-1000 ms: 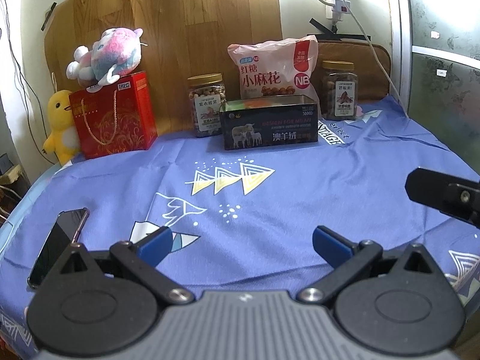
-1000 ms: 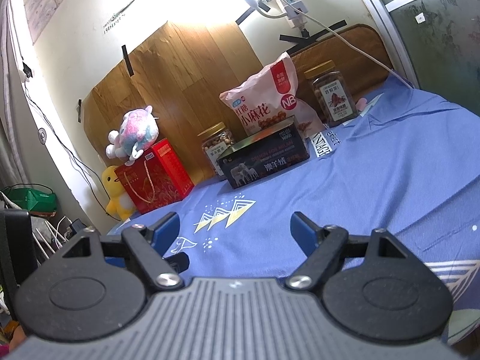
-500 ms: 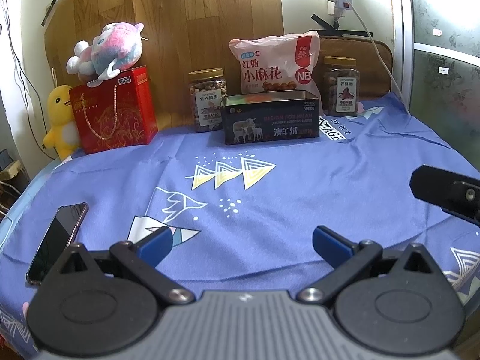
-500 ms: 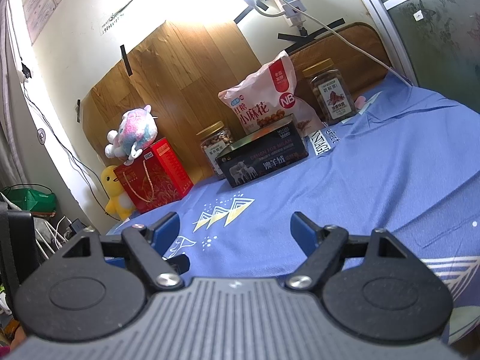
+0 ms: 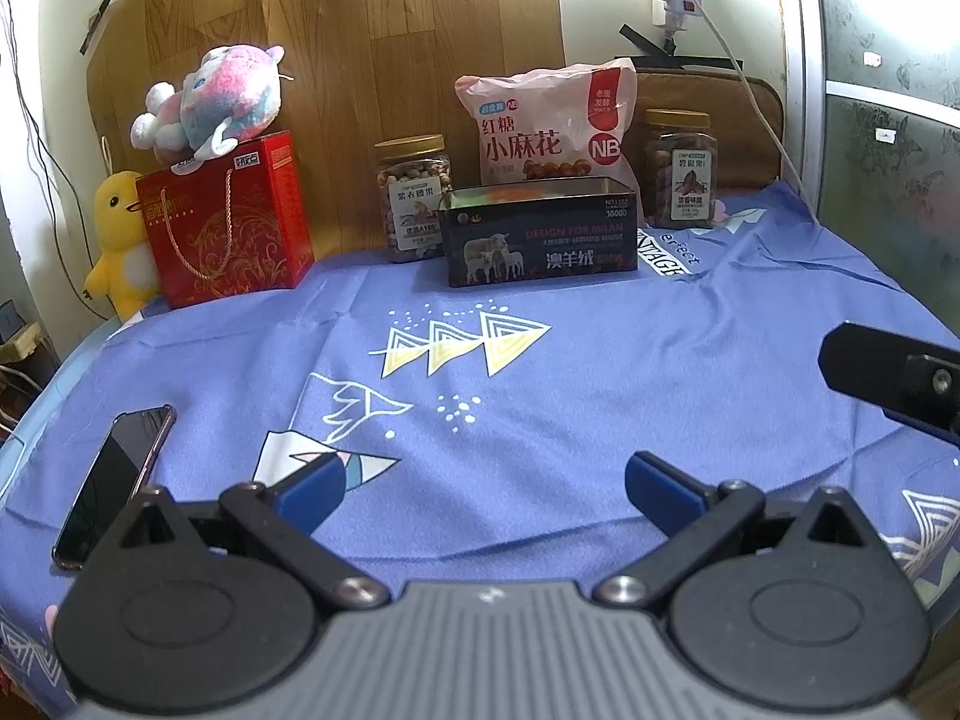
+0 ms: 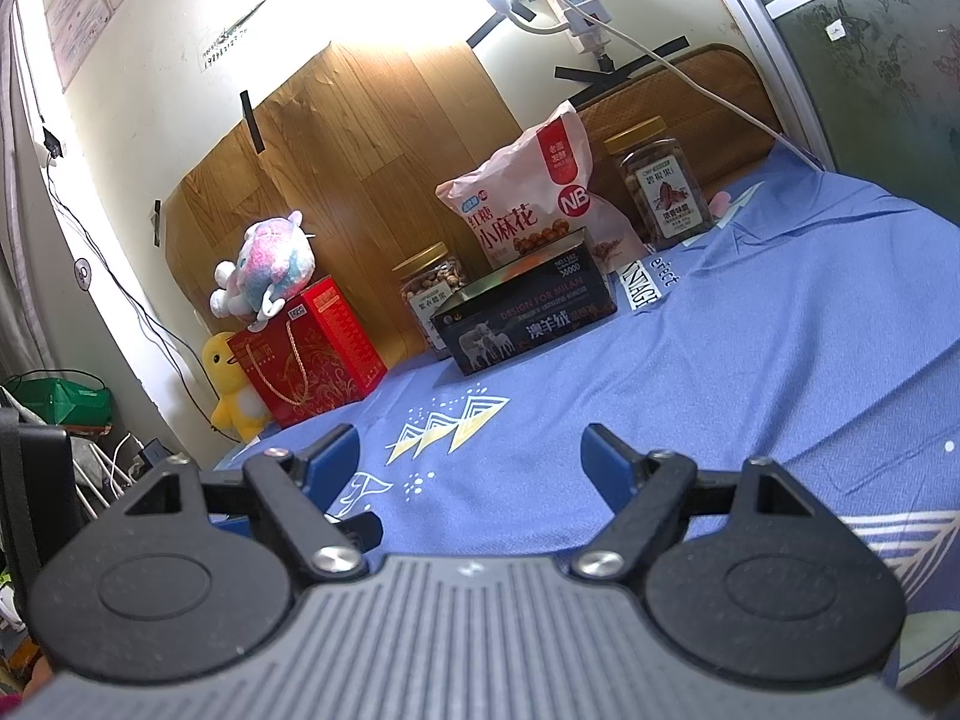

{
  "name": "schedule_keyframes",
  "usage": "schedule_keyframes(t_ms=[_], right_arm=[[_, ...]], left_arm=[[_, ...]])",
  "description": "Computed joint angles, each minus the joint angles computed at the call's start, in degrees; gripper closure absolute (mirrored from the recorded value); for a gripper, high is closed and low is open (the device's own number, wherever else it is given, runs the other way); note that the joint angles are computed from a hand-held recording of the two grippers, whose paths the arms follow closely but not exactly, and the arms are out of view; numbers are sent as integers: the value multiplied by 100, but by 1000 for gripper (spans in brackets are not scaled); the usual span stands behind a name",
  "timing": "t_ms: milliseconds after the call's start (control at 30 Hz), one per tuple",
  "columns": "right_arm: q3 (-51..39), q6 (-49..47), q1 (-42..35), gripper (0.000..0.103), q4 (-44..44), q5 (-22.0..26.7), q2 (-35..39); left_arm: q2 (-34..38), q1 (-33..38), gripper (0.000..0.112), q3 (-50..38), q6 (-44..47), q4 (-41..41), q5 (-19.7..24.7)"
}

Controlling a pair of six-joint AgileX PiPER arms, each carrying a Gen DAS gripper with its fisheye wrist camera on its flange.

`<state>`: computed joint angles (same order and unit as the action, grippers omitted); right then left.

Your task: Organize snacks

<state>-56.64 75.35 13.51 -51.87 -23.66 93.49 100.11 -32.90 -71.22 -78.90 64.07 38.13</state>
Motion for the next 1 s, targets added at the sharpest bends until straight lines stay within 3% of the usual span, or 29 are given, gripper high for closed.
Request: schedule_keyframes(t_ms=[733, 1000], right_arm=[[-11, 55, -18, 20, -55, -9, 4], [2, 20, -5, 20, -10, 4, -2]], left_arm=[[34, -8, 9, 45, -80, 99, 21], [146, -139, 9, 65, -498, 668, 444]])
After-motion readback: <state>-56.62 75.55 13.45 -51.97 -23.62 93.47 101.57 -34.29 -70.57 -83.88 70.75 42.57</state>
